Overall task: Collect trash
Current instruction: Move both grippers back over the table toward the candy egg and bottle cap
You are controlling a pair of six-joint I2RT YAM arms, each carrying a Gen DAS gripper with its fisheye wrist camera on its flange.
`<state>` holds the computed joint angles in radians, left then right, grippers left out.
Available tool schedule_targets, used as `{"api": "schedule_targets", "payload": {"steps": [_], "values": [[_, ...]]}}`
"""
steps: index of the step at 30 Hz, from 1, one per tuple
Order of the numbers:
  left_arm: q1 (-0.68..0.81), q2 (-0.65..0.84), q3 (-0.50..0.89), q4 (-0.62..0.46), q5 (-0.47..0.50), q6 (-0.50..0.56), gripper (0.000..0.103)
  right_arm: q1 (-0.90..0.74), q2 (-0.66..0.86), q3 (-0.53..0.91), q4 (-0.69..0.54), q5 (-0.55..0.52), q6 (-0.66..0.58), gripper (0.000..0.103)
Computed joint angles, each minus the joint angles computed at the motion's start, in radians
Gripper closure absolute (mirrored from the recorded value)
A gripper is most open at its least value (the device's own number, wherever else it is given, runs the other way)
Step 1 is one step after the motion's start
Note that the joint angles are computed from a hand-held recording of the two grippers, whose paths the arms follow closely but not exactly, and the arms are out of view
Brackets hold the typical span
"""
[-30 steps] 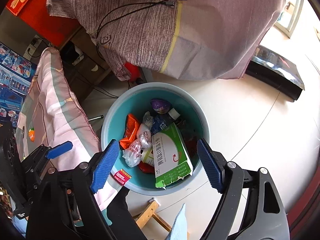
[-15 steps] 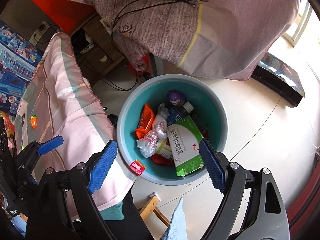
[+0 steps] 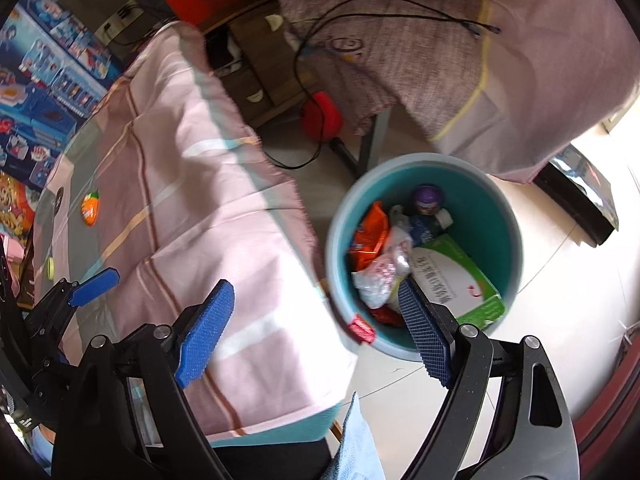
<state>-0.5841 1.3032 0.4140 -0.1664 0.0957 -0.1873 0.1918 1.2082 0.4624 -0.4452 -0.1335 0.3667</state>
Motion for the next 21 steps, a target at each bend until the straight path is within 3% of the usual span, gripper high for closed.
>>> {"api": "schedule_targets", "payload": {"steps": [6, 11, 14, 17, 21], "values": [[0.315, -0.2, -0.089, -0.113, 0.12, 0.19, 0.012, 0.291, 0.151, 0.122, 0.029, 0.081, 0.192, 0.023], [0.718, -0.238, -0.108, -0.204, 0.253, 0.483, 0.012, 0.476, 0.354, 0.312, 0.021, 0.125, 0.271, 0.023], [0.986, -0.188, -0.085, -0.237, 0.314, 0.699, 0.012, 0.564, 0.496, 0.461, -0.001, 0.126, 0.3, 0.023], [1.264, -0.035, -0.007, -0.253, 0.37, 0.902, 0.012, 0.635, 0.641, 0.626, -0.039, 0.121, 0.31, 0.023], [1.486, 0.163, 0.126, -0.262, 0.394, 1.032, 0.012, 0.703, 0.811, 0.846, -0.109, 0.108, 0.306, 0.023]]}}
